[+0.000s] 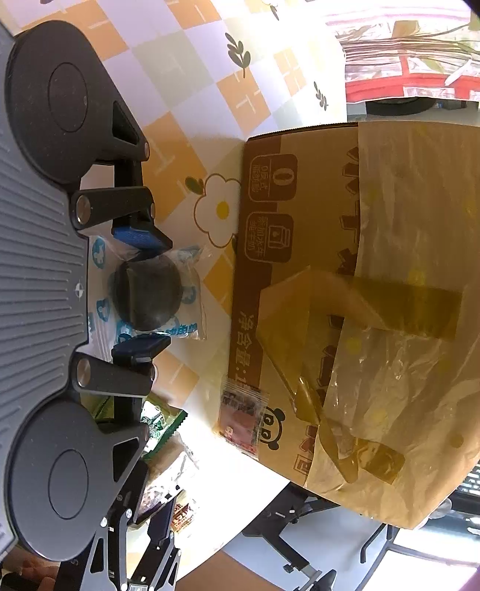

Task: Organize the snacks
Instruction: 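Grasp the wrapped black candy with the left tool while the right grasps the cracker tray, then carry the round candy and cracker tray over the box and open both tools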

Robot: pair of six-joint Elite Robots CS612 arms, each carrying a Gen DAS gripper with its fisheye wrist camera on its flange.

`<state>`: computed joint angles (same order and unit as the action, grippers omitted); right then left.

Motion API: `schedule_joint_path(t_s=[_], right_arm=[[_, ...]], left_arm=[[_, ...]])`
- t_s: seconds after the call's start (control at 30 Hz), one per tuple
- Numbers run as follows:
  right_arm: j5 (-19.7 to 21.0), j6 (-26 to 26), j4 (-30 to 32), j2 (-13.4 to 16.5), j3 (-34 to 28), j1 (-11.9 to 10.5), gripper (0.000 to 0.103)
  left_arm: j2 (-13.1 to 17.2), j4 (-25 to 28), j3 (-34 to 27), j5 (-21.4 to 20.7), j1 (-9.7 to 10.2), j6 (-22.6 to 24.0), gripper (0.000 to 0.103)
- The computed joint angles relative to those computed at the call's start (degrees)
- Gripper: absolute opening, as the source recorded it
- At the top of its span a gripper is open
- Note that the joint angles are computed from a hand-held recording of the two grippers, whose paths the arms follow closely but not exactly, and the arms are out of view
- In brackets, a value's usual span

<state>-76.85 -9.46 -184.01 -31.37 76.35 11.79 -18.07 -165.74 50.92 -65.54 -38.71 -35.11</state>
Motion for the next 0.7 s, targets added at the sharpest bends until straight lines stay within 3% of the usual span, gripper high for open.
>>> schedule_joint_path(t_s=[0.7], right_arm=[[-0.08, -0.7, 0.32, -0.5, 0.54, 0.01, 0.048]], left_arm=[[-1.77, -5.09, 4.1, -1.69, -0.36, 2.51, 0.048]])
